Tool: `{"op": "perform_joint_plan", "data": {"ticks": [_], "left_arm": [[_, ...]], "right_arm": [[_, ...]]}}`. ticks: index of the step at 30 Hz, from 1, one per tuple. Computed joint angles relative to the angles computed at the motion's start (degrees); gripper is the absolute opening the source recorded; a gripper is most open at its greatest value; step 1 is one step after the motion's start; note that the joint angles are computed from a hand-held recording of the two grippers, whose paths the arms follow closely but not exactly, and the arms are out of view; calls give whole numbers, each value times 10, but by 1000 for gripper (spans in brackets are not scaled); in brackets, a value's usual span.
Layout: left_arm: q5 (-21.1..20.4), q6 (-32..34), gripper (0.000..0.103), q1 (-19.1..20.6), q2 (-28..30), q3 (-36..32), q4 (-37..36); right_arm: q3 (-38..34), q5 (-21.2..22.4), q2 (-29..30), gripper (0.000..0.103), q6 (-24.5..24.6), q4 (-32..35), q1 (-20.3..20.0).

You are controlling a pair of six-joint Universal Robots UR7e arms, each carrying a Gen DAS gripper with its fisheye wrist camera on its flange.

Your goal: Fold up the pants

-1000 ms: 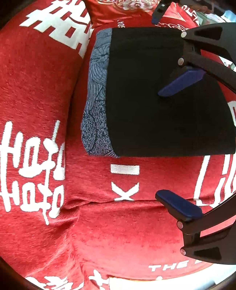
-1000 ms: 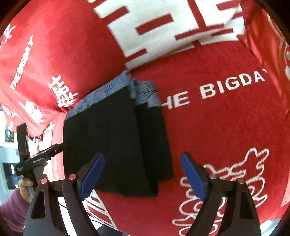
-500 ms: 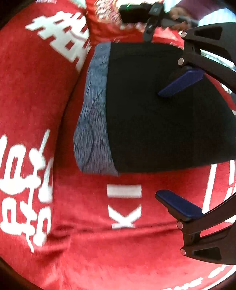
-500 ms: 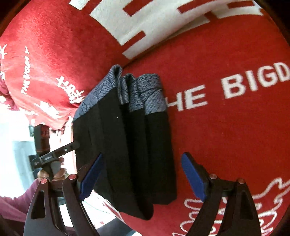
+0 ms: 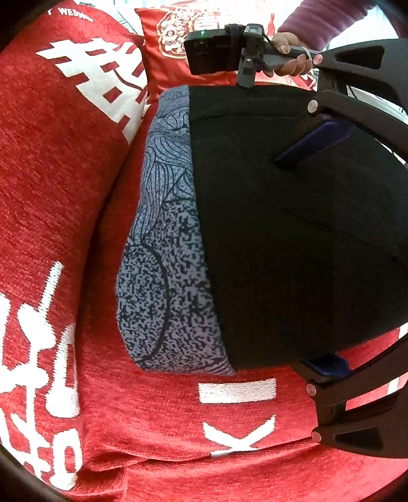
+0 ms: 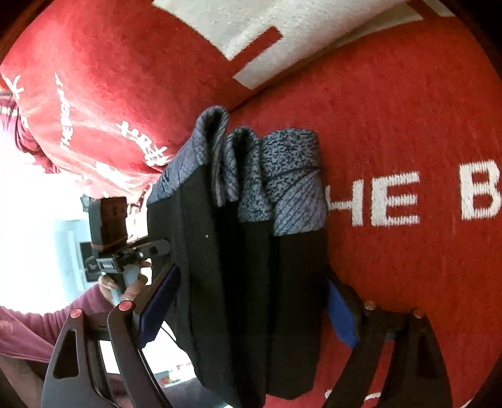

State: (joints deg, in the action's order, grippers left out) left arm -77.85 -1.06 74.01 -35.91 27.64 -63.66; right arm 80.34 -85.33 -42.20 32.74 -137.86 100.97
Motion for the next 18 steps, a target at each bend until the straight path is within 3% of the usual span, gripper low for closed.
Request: {"op": "perform_joint_plan", "data": {"ticks": [3,8,11,18], "left_arm": [[6,-18,103,-3,-5,11,-7],[24,-5,73,-20,-62,99,-84],[25,-1,64,-28,-82,116,-97],[28,1,63,-42,-119,113,-47]], "right_arm": [[-15,-24,4,84,13,30,8],[-9,-37,-6,52,38,26,13],[6,-31,-16,45,52,0,18],[34,6,-30,45,95,-45,45]]}}
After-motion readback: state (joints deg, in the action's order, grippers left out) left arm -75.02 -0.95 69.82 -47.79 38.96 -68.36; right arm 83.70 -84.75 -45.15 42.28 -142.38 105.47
